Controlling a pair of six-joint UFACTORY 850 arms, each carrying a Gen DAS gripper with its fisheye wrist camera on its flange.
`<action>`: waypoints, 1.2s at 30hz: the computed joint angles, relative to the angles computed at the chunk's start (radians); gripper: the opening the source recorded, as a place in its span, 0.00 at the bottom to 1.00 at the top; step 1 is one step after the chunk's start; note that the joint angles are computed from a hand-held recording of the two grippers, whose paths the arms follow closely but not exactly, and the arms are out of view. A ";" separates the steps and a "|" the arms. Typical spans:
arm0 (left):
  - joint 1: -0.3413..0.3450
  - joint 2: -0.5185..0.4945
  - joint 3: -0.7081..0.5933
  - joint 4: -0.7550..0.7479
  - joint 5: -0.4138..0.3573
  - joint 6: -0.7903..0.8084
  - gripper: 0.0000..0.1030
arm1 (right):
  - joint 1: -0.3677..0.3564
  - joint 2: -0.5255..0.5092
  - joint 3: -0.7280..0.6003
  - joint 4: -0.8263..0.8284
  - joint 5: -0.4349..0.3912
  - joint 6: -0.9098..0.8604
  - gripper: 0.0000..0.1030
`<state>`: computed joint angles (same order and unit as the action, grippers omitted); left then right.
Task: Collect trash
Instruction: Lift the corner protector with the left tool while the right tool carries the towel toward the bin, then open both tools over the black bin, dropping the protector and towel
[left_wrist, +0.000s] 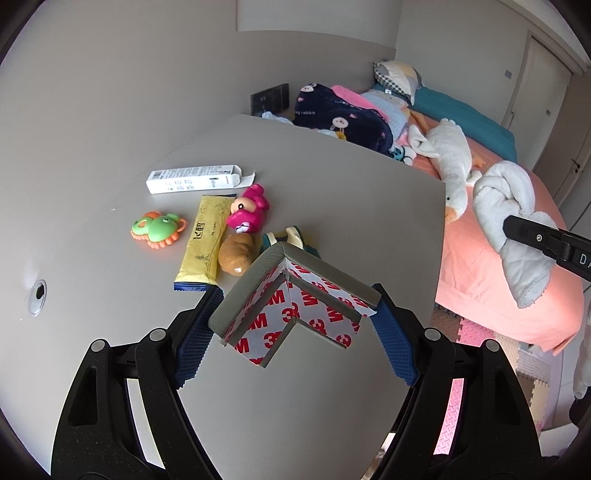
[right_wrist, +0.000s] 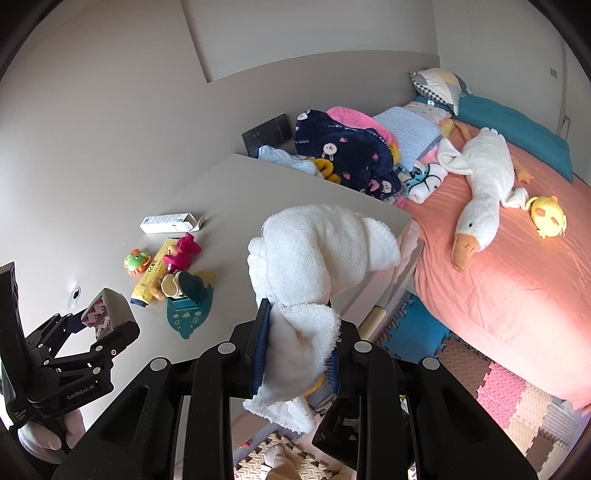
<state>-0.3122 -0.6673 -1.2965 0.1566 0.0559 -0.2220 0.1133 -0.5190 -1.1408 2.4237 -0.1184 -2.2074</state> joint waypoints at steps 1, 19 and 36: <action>-0.005 0.000 -0.002 0.036 0.000 -0.034 0.75 | -0.003 0.006 0.007 0.020 -0.001 -0.019 0.27; -0.106 -0.016 -0.038 0.710 0.021 -0.657 0.76 | -0.085 0.135 0.176 0.441 -0.018 -0.432 0.27; -0.205 -0.054 -0.091 1.238 0.050 -1.122 0.76 | -0.185 0.203 0.290 0.531 -0.037 -0.511 0.31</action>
<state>-0.5171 -0.7215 -1.3873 1.3950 0.1057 -1.3445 -0.0715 -0.3164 -0.8508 2.9551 -0.1551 -2.7180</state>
